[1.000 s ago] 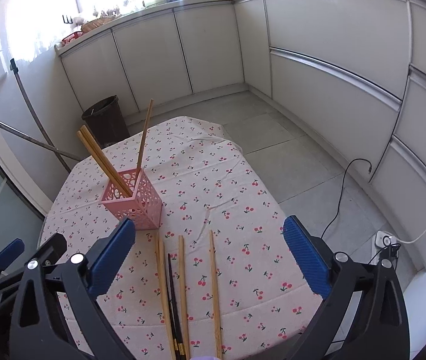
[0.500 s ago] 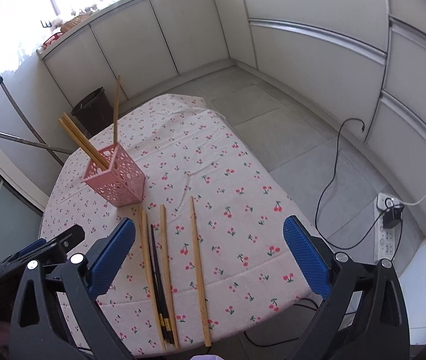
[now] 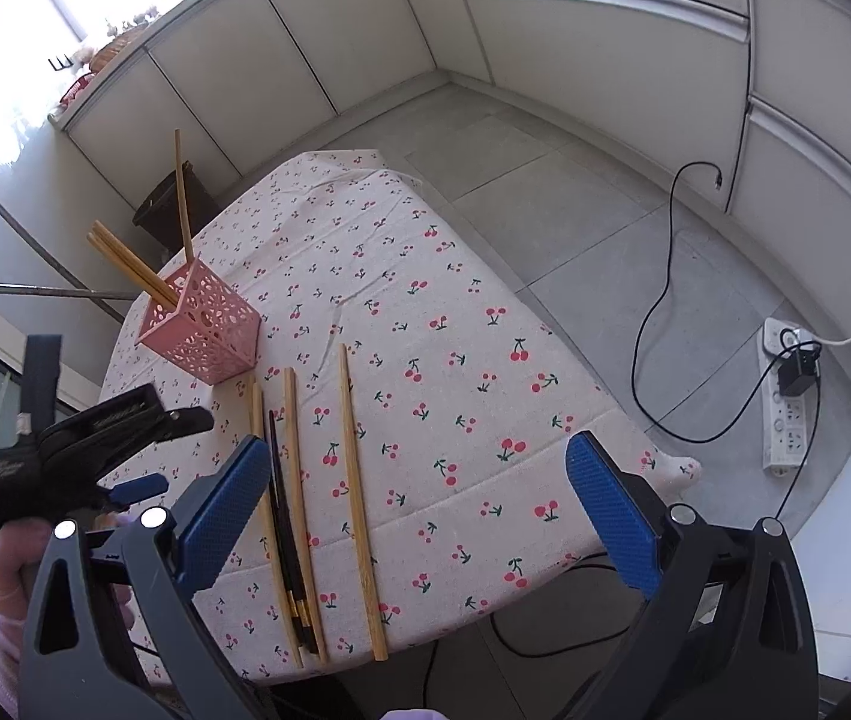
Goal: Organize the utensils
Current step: 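Close the left gripper on a chopstick while the right gripper approaches another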
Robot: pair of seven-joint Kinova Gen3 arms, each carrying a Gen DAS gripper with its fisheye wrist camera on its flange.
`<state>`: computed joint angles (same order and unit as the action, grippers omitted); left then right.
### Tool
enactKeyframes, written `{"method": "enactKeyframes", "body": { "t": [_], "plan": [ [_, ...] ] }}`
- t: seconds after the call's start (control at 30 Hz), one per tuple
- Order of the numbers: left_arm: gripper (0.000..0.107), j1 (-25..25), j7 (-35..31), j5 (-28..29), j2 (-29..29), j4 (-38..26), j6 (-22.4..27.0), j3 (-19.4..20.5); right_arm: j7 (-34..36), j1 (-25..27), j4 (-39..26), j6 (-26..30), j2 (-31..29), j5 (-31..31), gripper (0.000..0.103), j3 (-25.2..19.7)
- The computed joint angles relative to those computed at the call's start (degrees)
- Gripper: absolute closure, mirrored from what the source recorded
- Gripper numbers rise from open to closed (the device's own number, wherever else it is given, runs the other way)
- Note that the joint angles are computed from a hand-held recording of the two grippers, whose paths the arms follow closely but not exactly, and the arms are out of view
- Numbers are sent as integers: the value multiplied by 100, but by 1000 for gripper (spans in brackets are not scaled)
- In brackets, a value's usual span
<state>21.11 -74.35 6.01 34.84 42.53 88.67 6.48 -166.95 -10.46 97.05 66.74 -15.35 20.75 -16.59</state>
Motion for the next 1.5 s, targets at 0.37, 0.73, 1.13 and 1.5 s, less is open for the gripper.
{"method": "enactKeyframes", "body": {
  "t": [0.37, 0.73, 1.13, 1.5],
  "plan": [
    [15, 920, 176, -1351, 277, -172, -351, -410, 400, 78, 253, -336, -27, -415, 7, 318],
    [45, 814, 80, -1108, 845, -1006, 152, -297, 677, 231, 359, -488, -45, -633, 7, 421],
    [98, 1000, -569, -1006, 888, -923, 4, -288, 900, 295, 136, -371, 133, -579, 7, 451],
    [101, -299, -900, 226, -303, 775, -898, 97, 1822, 51, -507, -583, 1088, -1318, 7, 1016]
  ]
}}
